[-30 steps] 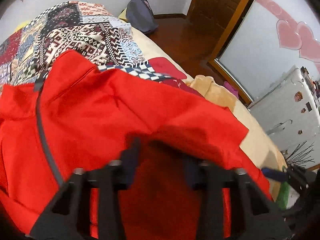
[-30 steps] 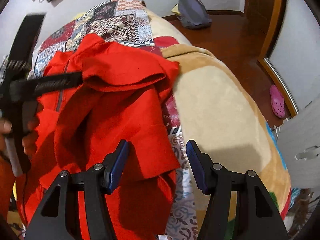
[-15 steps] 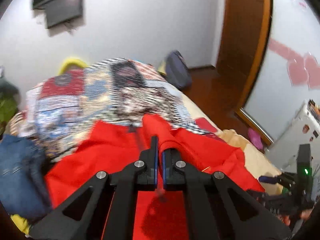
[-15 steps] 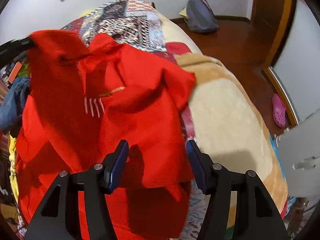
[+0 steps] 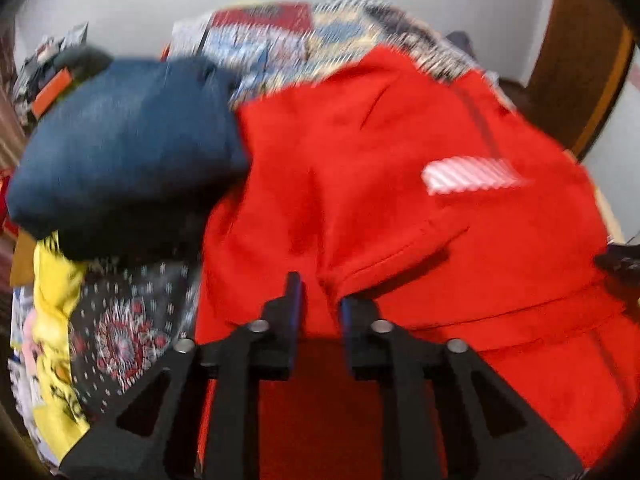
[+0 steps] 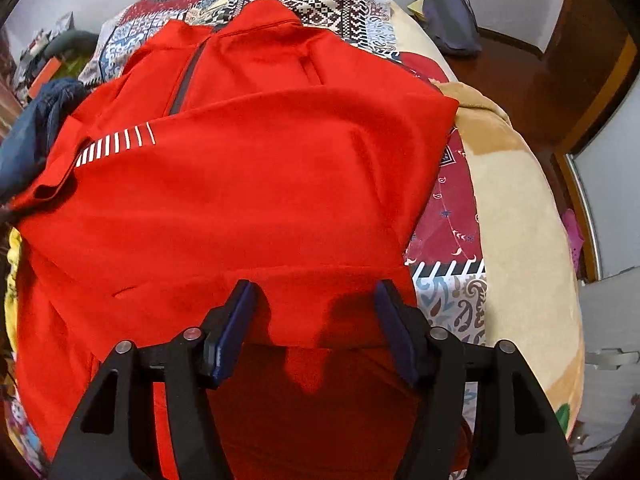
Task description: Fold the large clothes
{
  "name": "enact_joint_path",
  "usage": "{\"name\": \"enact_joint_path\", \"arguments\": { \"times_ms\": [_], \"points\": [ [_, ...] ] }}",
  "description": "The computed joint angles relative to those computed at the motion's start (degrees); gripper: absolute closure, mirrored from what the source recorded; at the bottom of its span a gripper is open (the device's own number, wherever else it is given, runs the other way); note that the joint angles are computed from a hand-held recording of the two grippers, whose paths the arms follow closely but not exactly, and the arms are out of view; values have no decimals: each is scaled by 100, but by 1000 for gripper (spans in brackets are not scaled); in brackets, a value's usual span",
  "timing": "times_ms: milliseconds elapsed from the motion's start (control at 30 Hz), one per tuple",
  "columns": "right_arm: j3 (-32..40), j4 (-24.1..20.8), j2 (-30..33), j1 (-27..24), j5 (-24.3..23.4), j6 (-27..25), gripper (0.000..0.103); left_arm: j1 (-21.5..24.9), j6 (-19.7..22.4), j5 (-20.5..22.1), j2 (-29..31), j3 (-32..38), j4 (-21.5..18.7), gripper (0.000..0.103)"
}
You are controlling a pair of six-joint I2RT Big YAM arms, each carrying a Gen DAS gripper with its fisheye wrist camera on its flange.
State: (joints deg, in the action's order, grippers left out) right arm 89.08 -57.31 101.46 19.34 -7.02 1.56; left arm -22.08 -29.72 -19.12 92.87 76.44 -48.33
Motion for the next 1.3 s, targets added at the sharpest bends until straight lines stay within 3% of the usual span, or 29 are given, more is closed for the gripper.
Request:
{"name": "enact_joint_path", "arguments": {
  "times_ms": [33, 100, 200, 367, 433, 500, 667, 767, 900, 1033, 1300],
  "points": [
    [7, -15, 2, 8, 29, -6, 42, 16, -32, -5, -8, -53, 43, 65],
    [1, -22, -2, 13, 71, -13, 42, 47, -80, -99, -43, -77, 90, 54],
    [-3, 3, 30, 52, 143, 24, 40, 116, -20, -175, -157, -140, 297, 47],
    [-97, 132, 9, 62, 188, 105, 34, 357, -822, -39, -710, -708, 790, 46],
    [-106, 153, 11, 60, 209, 120, 33, 356, -1024, -323, -830, -831, 649, 46],
    [-116, 150, 4, 56, 226, 126, 33, 369, -953, -373, -913, -971, 554, 46],
    [-45, 54, 23, 90, 343, 191, 33, 207, -480, -661, -903, -952, 176, 46],
    [52, -31, 0, 116, 449, 98, 33, 121, -193, -767, -893, -788, 178, 46],
    [193, 80, -101, 140, 519, -8, 33, 157, 337, -589, -907, -478, 338, 46],
    [527, 239, -84, 152, 527, -122, 33, 184, 860, -440, -566, 236, 399, 39],
    [1796, 213, 594, 165, 268, -131, 33, 383, 1423, 187, 612, 2024, 148, 38]
  ]
}}
